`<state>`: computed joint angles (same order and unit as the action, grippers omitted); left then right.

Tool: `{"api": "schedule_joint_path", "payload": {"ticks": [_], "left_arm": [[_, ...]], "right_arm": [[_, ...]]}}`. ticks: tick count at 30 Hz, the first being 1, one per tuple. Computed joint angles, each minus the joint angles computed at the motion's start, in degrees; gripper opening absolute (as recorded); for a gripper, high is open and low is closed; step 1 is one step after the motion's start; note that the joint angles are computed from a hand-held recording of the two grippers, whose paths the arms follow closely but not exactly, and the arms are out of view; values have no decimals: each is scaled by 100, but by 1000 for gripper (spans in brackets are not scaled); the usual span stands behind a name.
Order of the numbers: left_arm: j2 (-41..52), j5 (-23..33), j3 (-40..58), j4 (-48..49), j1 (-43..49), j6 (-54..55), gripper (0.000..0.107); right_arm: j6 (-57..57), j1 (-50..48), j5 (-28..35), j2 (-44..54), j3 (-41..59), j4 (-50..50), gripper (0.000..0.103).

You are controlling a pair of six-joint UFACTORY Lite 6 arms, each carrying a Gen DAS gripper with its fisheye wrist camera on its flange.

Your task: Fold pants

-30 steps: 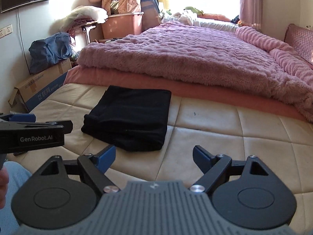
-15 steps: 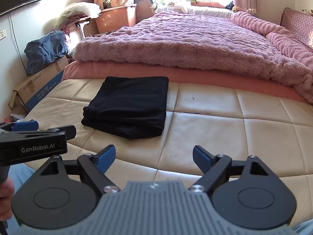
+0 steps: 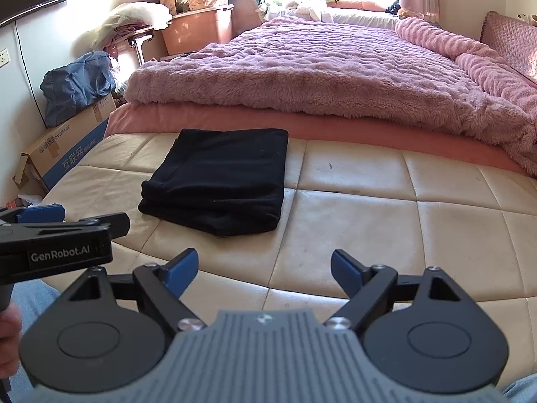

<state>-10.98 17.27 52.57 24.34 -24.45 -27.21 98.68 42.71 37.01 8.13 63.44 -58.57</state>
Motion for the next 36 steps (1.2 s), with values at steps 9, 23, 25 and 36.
{"api": "schedule_joint_path", "payload": {"ticks": [9, 23, 25, 36], "left_arm": [[40, 0, 92, 161, -5, -16, 103], [55, -92, 154, 274, -16, 51, 103], [44, -111, 159, 229, -15, 111, 103], [-30, -143, 149, -20, 42, 365, 103]], "right_arm": [[184, 0, 4, -95, -103, -139, 82], [403, 257, 354, -194, -148, -431, 82], [407, 291, 404, -202, -145, -449, 82], [577, 384, 510, -325, -276, -568, 82]]}}
